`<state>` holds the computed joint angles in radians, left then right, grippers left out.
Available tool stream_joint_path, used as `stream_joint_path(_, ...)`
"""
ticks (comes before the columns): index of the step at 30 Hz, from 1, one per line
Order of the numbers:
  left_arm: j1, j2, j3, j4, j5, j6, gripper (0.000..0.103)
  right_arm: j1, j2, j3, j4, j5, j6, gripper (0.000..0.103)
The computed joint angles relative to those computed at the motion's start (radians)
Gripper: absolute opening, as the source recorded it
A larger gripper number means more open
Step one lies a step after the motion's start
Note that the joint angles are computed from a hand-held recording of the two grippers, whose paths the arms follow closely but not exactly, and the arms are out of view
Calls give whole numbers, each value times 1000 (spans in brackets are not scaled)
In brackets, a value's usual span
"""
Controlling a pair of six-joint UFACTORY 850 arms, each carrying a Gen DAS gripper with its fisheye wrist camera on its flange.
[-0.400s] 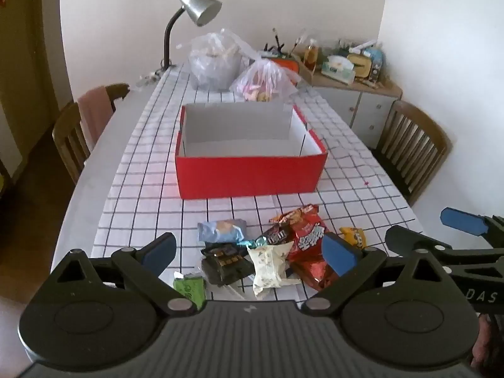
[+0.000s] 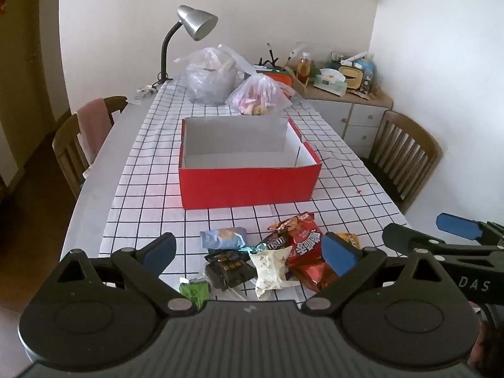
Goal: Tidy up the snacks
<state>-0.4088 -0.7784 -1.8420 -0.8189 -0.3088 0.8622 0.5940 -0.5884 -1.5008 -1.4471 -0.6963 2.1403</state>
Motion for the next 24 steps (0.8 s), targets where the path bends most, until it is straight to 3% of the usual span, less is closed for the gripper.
stream_joint_path(10,4,1,17,5,-13,-4,100,3,-28,-46,122,-18,-110,102)
stream_joint_path(24,11,-4,1,86,-44,-88,100,7,-24,-49,153,-1,-150,102)
